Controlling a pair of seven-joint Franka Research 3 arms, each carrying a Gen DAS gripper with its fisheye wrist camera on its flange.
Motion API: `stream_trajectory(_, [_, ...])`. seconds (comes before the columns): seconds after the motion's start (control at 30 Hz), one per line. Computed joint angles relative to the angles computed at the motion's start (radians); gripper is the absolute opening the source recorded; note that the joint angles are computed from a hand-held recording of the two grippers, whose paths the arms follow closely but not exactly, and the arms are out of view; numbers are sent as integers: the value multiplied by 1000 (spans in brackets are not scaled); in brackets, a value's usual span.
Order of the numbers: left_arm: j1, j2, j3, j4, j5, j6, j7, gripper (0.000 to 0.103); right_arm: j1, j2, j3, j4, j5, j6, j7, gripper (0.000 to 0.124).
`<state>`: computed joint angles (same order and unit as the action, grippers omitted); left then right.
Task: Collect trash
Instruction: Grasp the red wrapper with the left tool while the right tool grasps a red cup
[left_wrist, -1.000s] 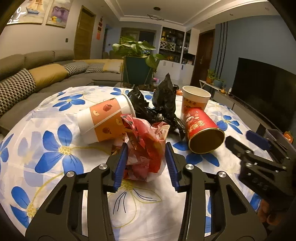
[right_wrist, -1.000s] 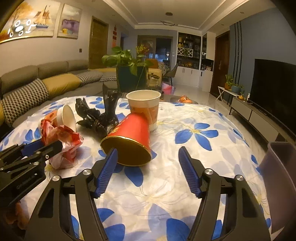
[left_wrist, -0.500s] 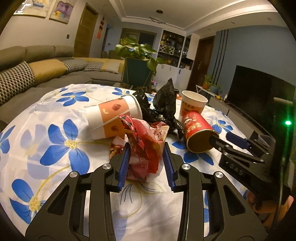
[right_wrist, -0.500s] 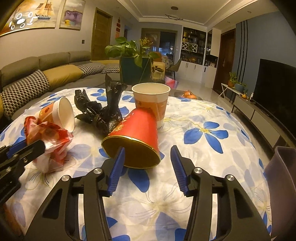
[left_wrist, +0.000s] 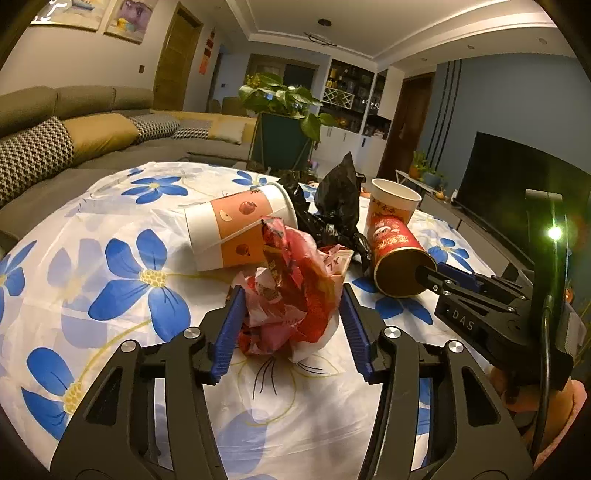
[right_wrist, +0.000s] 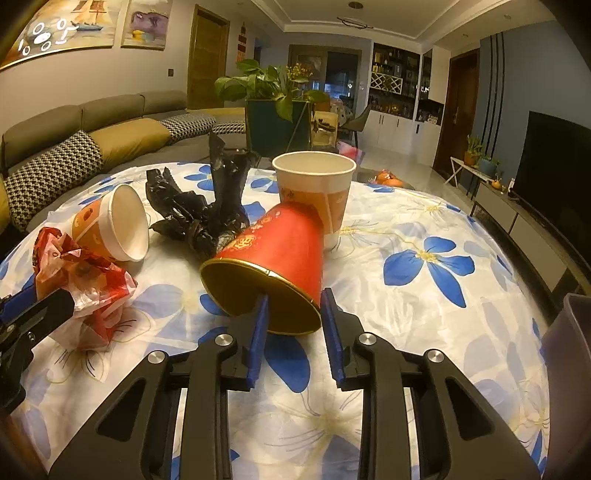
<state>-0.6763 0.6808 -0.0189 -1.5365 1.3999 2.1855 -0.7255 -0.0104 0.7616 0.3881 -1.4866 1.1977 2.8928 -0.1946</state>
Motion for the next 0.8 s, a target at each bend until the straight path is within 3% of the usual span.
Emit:
stream_trajectory(0.2, [-2, 1, 0, -1, 0, 4, -5, 53, -14, -1, 11, -1, 13, -10, -18, 14])
stream_trajectory(0.43, [1, -27, -1, -46, 25, 18, -71, 66, -37, -17, 24, -14, 109, -26, -113, 5])
stream_trajectory(0.8, [11, -47, -22, -72, 70, 3, -121, 71, -39, -90, -38, -80, 325, -101, -263, 4])
